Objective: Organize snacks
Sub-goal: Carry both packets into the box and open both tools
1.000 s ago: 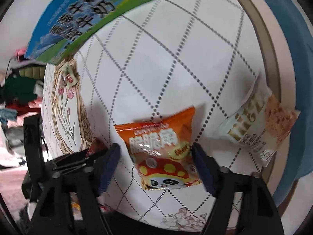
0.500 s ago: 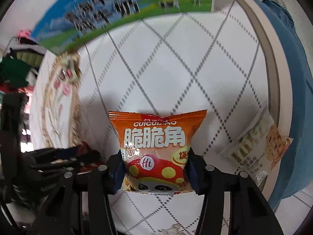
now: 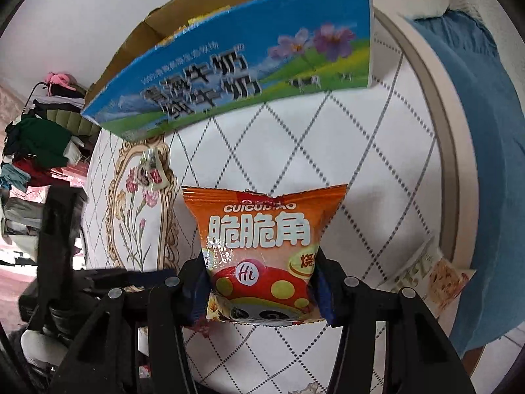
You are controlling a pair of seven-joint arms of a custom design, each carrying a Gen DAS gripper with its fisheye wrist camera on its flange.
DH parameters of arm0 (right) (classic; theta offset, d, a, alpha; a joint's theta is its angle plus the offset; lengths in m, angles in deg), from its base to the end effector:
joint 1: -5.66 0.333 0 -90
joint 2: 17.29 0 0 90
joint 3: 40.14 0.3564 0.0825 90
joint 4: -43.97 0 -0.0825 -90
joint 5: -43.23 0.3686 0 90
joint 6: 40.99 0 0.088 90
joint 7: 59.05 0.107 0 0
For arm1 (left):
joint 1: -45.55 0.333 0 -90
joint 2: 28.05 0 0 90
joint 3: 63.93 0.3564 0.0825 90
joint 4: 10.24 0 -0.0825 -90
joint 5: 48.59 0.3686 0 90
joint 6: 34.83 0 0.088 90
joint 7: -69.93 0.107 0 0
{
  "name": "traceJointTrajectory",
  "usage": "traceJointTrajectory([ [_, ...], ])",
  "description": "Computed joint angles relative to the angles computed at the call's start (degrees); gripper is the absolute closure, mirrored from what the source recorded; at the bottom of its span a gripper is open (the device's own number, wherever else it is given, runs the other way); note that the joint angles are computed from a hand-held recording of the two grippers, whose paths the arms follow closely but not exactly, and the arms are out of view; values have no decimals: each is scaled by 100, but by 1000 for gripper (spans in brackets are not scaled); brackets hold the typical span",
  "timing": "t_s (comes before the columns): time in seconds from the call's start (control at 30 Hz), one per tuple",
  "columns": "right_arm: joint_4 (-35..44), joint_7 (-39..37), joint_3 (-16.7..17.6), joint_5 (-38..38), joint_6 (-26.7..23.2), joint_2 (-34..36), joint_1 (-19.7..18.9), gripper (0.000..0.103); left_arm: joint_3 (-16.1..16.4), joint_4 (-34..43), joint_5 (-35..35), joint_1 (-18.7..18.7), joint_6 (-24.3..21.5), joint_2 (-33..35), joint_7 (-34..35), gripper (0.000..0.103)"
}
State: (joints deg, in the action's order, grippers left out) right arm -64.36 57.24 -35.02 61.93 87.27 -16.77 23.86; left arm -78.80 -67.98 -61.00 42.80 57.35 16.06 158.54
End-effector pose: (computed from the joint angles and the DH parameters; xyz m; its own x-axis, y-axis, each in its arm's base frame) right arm 0.5292 0.2382 0.5774 -0.1634 -0.8991 -0.4062 -0.9623 0.2360 -0.1354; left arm 0.7308 -0.1805 0.4338 -0.1535 -0.9129 0.3783 -0.9604 0.2280 0.1603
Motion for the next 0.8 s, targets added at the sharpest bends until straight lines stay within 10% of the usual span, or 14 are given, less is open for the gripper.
traceJointTrajectory([
  [0.27,-296,244,143,227,277,258,264,48,104,-851,530,-221,157,-252,467,42],
  [0.43,-350,348,166,134,315,286,352,48,151,-1340,752,-308,791,-568,404,69],
  [0.8,-24,369,121,45,438,355,362,48,19,-607,126,115,659,-628,403,71],
])
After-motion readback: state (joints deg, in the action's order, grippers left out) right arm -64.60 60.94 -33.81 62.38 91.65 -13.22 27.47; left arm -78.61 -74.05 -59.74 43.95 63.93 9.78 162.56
